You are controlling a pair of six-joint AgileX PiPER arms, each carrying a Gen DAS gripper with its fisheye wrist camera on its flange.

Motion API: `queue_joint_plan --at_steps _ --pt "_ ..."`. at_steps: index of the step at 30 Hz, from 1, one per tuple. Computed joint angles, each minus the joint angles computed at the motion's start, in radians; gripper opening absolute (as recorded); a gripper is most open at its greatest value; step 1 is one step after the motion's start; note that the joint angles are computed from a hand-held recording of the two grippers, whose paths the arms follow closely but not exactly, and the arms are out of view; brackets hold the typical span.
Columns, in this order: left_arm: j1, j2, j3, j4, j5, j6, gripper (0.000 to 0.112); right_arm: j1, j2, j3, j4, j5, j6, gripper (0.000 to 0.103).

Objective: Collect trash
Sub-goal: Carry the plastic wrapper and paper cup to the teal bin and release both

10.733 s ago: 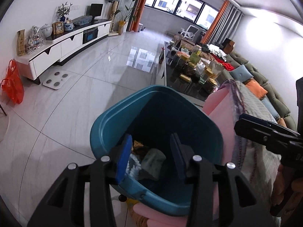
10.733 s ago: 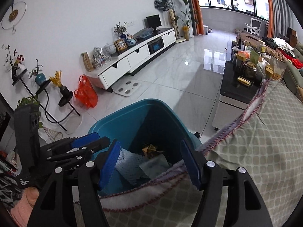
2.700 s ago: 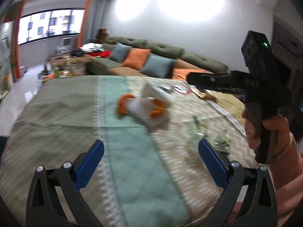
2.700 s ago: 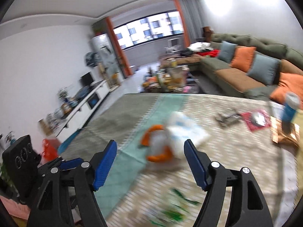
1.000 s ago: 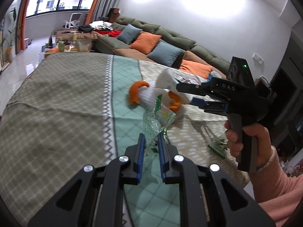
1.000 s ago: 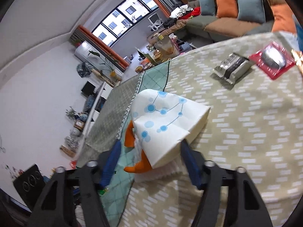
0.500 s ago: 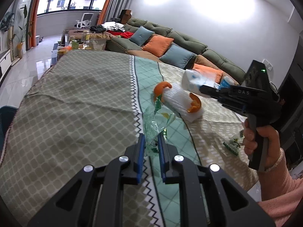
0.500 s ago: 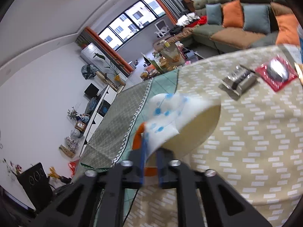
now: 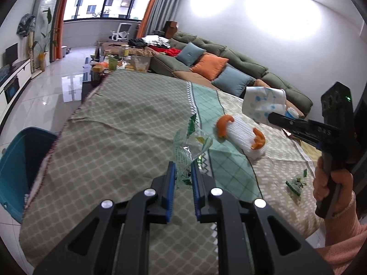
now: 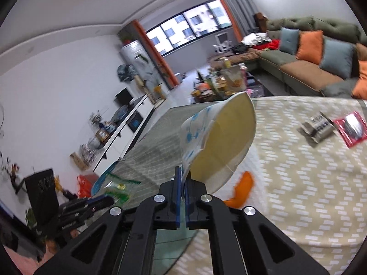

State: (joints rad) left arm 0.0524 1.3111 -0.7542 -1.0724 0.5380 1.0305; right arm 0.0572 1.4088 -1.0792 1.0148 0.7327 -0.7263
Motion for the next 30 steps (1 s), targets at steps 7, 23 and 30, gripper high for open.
queue_joint_plan --at_steps 7,23,30 --pt "0.082 -0.038 0.011 0.024 0.019 -0.004 0.016 0.109 0.021 -0.024 -0.006 -0.001 -0.019 0.003" --pt "0.345 -0.094 -0.001 0.076 0.095 0.004 0.016 0.298 0.143 -0.12 0.009 -0.01 -0.048 0.003" --pt "0.445 -0.081 -0.016 0.062 0.124 0.033 0.016 0.369 0.215 -0.198 -0.009 -0.004 -0.025 0.003"
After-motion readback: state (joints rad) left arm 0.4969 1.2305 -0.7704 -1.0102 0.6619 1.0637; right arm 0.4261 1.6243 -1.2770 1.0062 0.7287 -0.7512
